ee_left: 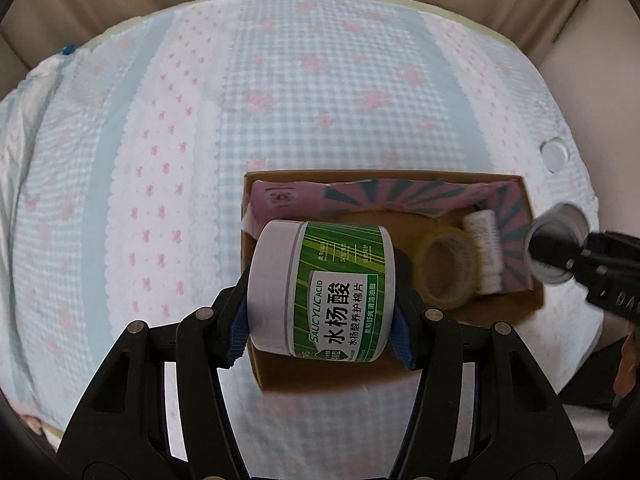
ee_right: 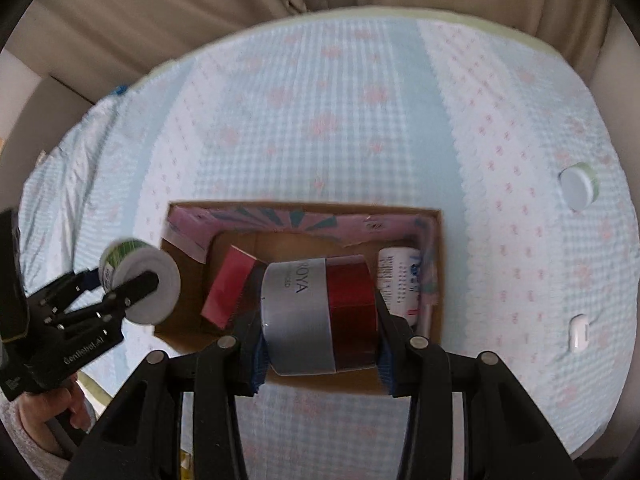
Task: Organize rigid objects
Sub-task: 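Carry the green jar with the left tool while the right tool carries the cylinder to the box, then open the left tool inside the box while the right tool releases the cylinder there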
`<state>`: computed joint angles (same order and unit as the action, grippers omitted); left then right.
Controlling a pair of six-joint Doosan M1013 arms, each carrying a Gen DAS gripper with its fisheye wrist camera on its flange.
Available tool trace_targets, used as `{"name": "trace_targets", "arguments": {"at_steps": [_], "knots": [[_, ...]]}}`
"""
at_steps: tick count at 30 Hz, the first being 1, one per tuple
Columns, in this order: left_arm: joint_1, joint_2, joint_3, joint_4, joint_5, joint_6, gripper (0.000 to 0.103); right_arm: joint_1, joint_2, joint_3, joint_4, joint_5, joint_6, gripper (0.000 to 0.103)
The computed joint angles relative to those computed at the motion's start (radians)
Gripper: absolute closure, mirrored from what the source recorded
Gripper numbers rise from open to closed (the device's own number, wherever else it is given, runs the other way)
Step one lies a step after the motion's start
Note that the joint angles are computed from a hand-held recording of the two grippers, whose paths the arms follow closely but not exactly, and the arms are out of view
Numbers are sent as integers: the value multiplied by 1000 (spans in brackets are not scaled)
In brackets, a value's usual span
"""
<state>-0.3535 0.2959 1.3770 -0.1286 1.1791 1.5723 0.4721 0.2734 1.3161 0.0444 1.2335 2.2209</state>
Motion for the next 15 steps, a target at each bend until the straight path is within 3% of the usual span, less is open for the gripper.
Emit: {"name": "trace_targets", "arguments": {"at_steps": [6,15], "knots": [[15,27,26,-19,-24,-40,49,6,66,4,28,15,-37,63],[0,52,12,21,8,25,49,8,121,-15,33,60,-14,63]]}}
